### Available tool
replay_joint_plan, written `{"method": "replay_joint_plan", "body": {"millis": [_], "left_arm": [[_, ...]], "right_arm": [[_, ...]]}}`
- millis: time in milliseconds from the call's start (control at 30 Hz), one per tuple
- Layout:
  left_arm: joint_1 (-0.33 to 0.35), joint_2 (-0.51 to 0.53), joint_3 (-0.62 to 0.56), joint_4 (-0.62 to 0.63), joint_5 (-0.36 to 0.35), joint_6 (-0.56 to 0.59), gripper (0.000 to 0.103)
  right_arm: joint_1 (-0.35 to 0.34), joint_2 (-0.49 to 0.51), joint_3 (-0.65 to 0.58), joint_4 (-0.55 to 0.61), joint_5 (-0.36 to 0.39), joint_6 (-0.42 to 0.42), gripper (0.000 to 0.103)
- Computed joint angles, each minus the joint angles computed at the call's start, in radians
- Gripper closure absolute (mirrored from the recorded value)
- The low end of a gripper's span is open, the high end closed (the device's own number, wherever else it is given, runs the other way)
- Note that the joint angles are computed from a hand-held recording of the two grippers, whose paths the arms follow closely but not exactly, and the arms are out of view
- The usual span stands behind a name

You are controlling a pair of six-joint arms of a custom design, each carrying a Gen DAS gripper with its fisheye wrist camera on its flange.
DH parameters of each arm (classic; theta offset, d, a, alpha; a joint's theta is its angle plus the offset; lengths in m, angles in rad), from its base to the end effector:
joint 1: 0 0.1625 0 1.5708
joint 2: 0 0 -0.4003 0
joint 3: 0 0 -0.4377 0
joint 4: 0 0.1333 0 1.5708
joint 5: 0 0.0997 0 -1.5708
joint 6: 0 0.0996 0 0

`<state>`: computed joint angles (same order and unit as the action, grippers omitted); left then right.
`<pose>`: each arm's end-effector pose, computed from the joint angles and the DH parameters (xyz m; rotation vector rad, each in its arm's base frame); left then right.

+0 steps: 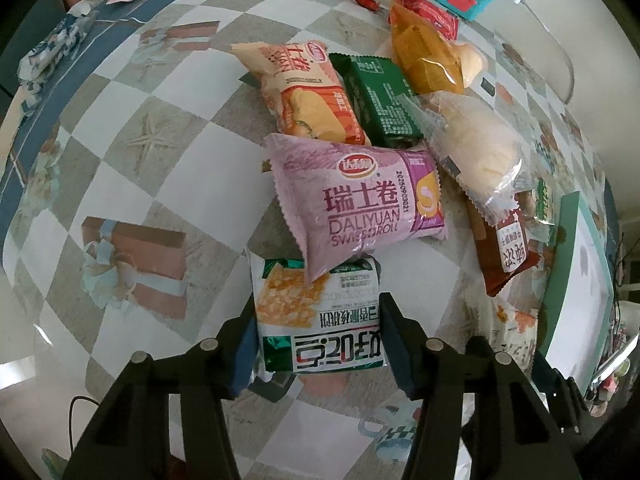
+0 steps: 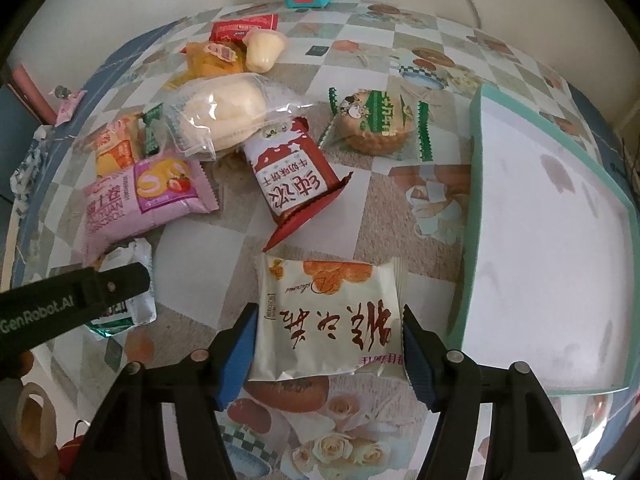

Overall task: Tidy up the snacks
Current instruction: 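Carry the cracker pack with the left tool while the right tool carries the pastry bag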

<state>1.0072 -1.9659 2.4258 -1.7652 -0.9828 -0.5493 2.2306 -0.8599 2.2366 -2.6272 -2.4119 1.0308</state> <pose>-0.0076 -0.3650 0.2316 0.1192 2.5040 -0.1165 0.3037 -0.2951 -0.0581 -0.2615 -2.2964 0.5243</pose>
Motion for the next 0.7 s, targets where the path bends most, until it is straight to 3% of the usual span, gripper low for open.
{"method": "replay_joint_plan", "body": {"millis": [367,567,700], "left_arm": [[-0.163,-0.091,0.005,0.095,0.041,-0.088,0.046],[-0.268,-0.043,-0.019,0.124,0.03,-0.104,0.046],[-0.321,0.021,-0.039,0.101,0.006,-0.106,0.046]], "right_arm": [[0.079,-0.104,0.046,0.007,-0.041,0.089,0.034],[0.076,-0.189,0.076,0.067,-0.098,0.215,0.034],[0.061,-0.286,0.109,0.207,-0.137,0.364,0.034]]}}
